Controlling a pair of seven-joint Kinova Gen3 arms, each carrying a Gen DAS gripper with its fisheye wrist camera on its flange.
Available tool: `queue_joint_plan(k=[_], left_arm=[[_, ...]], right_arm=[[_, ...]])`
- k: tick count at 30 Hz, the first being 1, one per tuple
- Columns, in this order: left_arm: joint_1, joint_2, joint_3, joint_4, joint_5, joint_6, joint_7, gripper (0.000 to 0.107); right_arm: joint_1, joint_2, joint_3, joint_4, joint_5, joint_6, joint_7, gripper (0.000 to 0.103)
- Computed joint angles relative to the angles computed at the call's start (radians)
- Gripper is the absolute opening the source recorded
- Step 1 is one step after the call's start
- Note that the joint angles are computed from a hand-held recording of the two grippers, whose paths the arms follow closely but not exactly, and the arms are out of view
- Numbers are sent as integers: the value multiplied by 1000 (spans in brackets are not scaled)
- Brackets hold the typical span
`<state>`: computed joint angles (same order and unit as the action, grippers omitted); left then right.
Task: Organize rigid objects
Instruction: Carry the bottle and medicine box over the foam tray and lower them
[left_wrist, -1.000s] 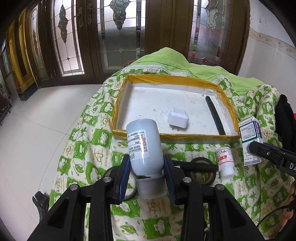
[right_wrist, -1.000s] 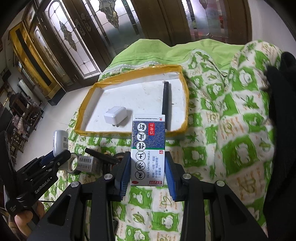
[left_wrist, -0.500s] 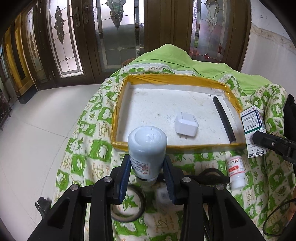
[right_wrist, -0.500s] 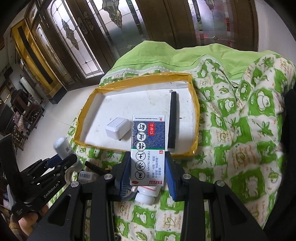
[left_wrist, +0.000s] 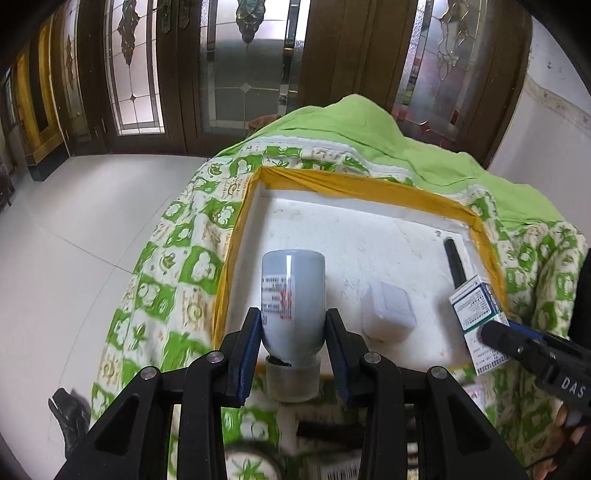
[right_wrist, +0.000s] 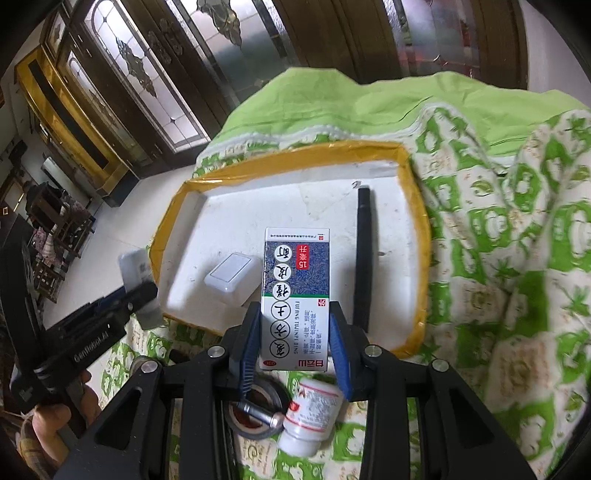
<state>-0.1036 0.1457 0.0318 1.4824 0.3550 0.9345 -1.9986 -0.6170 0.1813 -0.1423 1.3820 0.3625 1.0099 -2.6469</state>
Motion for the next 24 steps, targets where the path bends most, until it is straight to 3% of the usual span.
queue_joint_plan(k=[10, 21, 22, 24], left_arm=[[37, 86, 17, -61, -82, -18, 74, 36], [20, 94, 23, -31, -97, -35, 67, 37], [19, 83, 23, -20, -95, -41, 60, 38], [3, 65, 29, -6, -70, -39, 31, 56]], right_arm=[[16, 68, 35, -36, 5, -42, 24, 33], [-26, 108, 64, -51, 70, 24, 5, 33], [-23, 105, 64, -44, 67, 20, 2, 33], [-24, 98, 64, -29, 71, 12, -13, 34]])
